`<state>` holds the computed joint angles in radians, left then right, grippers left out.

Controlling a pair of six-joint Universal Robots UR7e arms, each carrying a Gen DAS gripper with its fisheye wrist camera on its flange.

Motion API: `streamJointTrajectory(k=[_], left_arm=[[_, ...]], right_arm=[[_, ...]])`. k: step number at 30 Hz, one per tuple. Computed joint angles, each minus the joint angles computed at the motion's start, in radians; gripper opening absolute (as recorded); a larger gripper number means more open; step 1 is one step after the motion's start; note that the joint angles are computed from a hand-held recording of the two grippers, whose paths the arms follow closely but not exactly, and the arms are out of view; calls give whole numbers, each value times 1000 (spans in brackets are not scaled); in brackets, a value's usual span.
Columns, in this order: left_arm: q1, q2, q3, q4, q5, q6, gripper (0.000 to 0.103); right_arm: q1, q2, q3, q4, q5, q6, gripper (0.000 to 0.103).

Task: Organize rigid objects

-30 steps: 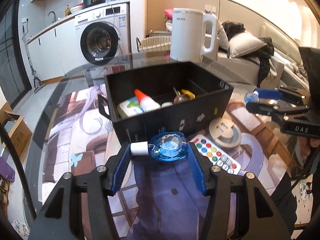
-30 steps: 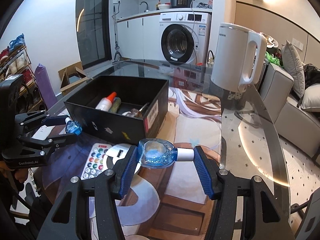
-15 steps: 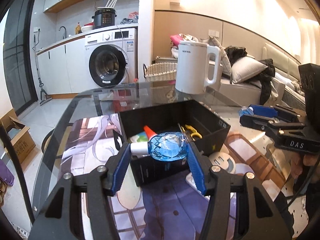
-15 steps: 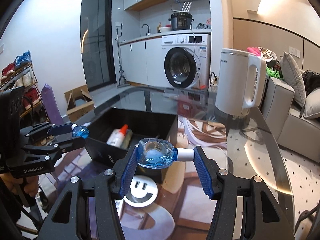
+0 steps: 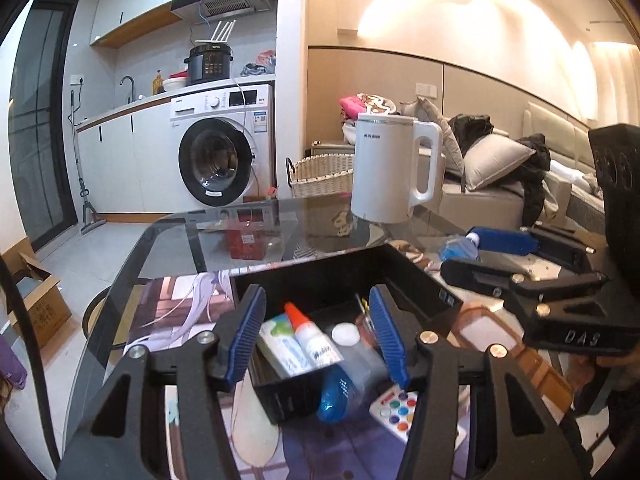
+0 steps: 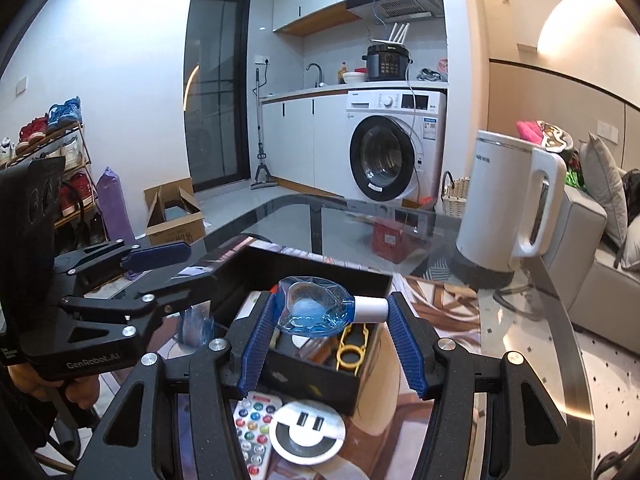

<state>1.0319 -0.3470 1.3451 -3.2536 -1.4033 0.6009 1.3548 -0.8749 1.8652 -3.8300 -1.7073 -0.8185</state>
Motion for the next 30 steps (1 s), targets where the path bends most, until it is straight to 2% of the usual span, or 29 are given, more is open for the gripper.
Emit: streamJointTrajectory(k=[8,14,15,19,21,25,30], left_arm=[[7,32,-64,27,17,-15,52],[16,0,-20,64,49,-23,53],[16,-11,-3,72,53,-24,56],[14,-59,81,76,71,-68,85],[14,-83,120,89,86,-103,93],[7,-101,188,92,160,-166,96],[11,-83,224,75,205,-213,96]], right_arm=[[6,13,-40,44,-5,1,57],[-3,6,-21,43,-6,10,57],[-4,4,-16,43,-6,10,57],[-9,-4,17,17,0,10,57],[-12,-10,33,8,6,13,57],[-17,-17,57,-19,15,16,57],[-25,-22,72,-33,22,29,57]])
